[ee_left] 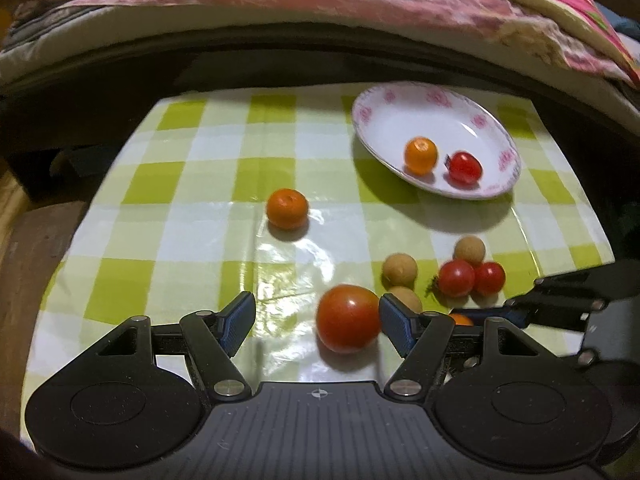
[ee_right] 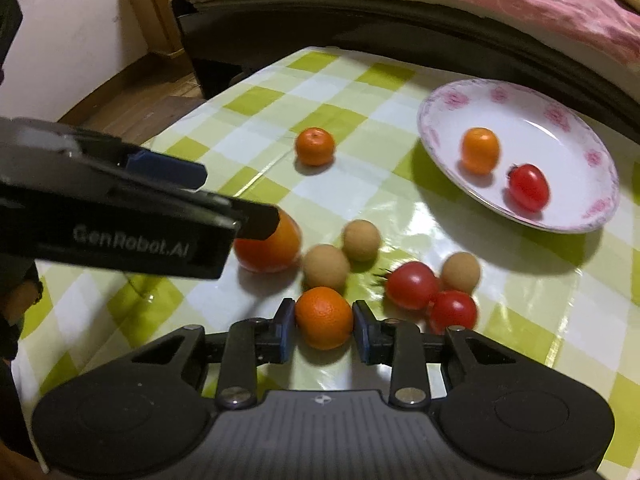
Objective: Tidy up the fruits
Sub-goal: 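Grasp the mandarin orange with the right tool while the left tool moves to the large red tomato, then close the left tool on the large red tomato, then hold the large red tomato in the left tool while the right tool holds the mandarin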
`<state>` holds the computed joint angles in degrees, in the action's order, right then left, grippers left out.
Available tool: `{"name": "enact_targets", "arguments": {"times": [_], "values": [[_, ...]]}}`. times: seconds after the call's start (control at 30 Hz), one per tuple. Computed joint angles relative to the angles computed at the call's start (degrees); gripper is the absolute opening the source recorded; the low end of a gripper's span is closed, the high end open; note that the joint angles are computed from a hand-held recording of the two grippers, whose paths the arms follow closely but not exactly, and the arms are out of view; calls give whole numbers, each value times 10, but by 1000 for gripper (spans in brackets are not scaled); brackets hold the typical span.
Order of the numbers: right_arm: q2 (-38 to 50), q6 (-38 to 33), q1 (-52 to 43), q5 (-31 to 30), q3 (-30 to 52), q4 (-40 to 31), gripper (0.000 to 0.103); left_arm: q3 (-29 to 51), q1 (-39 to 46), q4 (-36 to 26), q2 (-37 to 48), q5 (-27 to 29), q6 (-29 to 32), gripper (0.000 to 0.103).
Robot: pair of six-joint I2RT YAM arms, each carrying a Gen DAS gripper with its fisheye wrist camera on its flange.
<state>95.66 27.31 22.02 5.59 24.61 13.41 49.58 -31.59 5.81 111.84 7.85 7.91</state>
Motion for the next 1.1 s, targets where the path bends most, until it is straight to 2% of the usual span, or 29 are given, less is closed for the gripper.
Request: {"name": "enact_targets", "arguments": {"times": [0.37, 0.47, 0.5, 1.1], "values": [[-97, 30, -11, 5, -65, -54, 34, 15, -16, 12, 37, -1, 30, 70], [-104, 31, -10, 7, -66, -61, 34, 27, -15, 1, 47, 3, 29, 57], [-102, 30, -11, 6, -65, -61, 34, 32, -13, -10, 52, 10, 29, 49], [-88, 21, -7, 24, -61, -51, 34, 35, -20, 7, 66, 2, 26, 52]]}}
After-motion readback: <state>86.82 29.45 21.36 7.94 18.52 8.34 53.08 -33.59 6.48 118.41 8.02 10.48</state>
